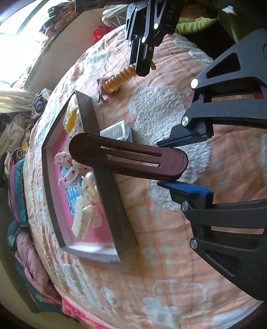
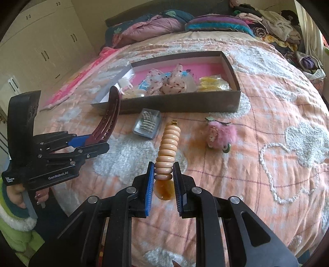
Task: Organize jewelry
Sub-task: 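Carry the purple comb clip with the left tool while the right tool carries the spiral tie over the box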
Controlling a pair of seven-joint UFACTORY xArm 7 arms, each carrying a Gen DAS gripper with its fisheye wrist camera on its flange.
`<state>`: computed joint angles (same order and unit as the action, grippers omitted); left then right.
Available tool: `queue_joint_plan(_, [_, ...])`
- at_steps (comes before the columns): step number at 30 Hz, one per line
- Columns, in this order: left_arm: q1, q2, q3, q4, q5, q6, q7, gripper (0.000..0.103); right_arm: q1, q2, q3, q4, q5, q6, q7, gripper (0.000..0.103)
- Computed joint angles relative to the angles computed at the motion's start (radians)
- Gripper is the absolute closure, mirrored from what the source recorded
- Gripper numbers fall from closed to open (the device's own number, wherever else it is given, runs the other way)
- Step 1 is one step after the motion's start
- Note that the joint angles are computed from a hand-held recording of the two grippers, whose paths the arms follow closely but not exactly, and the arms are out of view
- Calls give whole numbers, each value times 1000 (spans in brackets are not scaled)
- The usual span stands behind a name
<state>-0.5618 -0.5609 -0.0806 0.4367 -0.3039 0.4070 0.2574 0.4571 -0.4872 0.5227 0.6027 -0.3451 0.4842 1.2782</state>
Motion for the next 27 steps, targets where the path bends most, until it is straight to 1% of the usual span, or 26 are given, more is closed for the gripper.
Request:
queue_joint_plan(2, [8, -36, -6, -10, 4, 16, -18, 79, 2, -1, 7, 11, -6, 4, 0, 85])
queue_joint_plan(4, [31, -72, -21, -17, 20, 40, -53, 79, 3, -1, 16, 27, -13, 10, -1, 85])
queue_joint_plan(8, [64, -142, -29, -29, 51, 78, -104, 79, 1, 7, 27, 62, -32, 8, -9, 85])
queue_joint_plan(15, [102, -213, -14, -22, 84, 114, -155, 79, -6, 36, 35, 121, -57, -3, -24, 85])
queue_joint_plan(20, [122, -212, -6, 8, 92, 127, -179, 79, -22, 53, 41, 162, -86, -4, -32, 85])
queue_joint_plan(27, [138, -172, -5, 67, 97, 110, -196, 79, -45, 52, 34, 209, -123, 11, -47, 85])
